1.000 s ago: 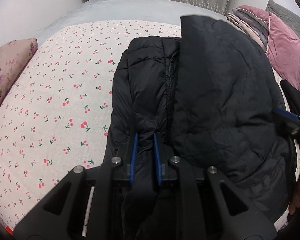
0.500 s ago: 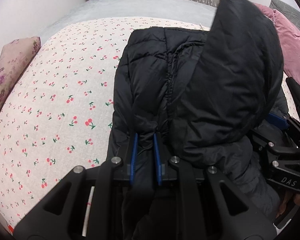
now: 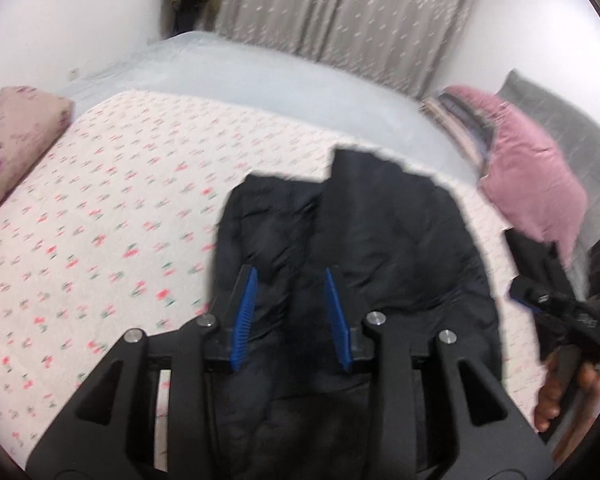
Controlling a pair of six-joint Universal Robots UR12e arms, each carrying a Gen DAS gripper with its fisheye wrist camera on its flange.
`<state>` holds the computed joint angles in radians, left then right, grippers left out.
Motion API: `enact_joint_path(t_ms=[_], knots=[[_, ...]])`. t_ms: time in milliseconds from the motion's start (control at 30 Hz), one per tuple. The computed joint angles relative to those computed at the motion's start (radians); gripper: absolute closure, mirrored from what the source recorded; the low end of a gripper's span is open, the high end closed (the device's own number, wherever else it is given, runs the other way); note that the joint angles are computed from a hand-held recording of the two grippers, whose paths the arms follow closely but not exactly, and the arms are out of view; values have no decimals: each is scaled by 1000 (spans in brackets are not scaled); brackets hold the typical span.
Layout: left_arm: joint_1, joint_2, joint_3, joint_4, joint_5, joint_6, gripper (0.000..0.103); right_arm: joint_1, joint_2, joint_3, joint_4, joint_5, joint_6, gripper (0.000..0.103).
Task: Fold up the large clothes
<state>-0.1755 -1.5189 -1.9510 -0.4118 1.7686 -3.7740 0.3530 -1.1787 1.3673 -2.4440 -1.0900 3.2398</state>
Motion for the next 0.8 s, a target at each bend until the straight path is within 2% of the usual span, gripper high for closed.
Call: enact_joint_path(t_ms=[67,133,233,300,367,400,667,800], knots=[[3,-17,28,10,-18,20,59,-27,-1,7,16,31,81,19],[1,-50,84,-58,-9,63,52,-24,0,2,42,26,137,19],[-3,-117,167,-181,23,109,52,-19,17,-25,92,42,139,19],[20,-146,182,-221,-19,63,52,-10,21,-38,123,16,97,19],[44,-151,160,-196,-80,10,45,7,30,-52,140,-46,42,19],[53,-153,140,-164,-97,-3,45,16,32,-57,149,-77,18,19],[27,-160,118,-134,-14,17,44,31,71,-87,166,-99,3,5],[34,-132,106,-141,-37,1,45,16,65,-94,192,-64,15,5]])
